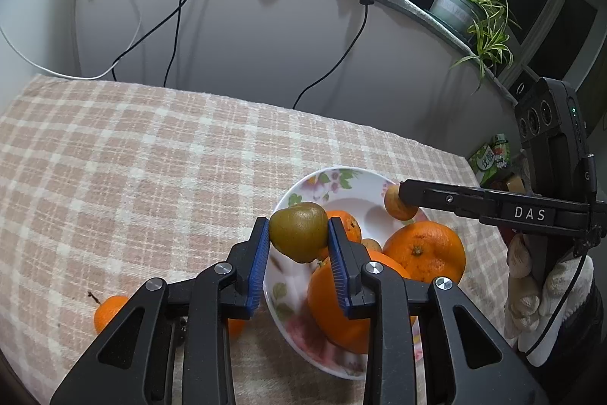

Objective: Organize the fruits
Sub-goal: 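Lift both kiwis and carry them over the plate, then lower both kiwis into the plate and open both tools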

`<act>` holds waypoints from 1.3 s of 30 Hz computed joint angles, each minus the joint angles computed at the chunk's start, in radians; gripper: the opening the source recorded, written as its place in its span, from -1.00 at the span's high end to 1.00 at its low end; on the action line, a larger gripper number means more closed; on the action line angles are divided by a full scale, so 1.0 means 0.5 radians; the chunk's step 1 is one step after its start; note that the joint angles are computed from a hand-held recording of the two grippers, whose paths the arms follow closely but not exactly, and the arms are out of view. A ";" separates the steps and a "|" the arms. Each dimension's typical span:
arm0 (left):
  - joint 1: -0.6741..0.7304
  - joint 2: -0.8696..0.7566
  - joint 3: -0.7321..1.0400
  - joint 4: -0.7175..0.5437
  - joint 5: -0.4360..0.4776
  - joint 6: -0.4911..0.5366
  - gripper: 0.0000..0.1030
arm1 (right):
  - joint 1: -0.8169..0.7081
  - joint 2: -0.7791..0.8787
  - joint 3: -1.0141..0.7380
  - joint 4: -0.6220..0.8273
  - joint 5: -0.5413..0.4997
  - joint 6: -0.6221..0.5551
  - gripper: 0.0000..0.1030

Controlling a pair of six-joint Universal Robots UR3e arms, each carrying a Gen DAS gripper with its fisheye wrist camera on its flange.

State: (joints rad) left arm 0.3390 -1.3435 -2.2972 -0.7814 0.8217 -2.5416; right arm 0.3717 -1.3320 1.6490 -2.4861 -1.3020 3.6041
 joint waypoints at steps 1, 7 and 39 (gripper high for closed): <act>0.001 -0.002 0.000 -0.001 0.000 -0.001 0.44 | -0.001 0.000 -0.001 0.001 0.001 -0.002 0.51; 0.012 0.007 0.003 -0.025 -0.005 0.022 0.44 | 0.009 0.005 -0.012 0.010 -0.009 0.004 0.50; 0.186 0.241 -0.011 -0.269 -0.066 0.202 -0.09 | 0.146 0.088 -0.221 0.035 -0.174 0.018 -0.57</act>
State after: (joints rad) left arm 0.4321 -1.2231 -2.3030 -0.9157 0.7888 -2.4408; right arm 0.4446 -1.2881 1.5382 -2.4688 -1.3891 3.6131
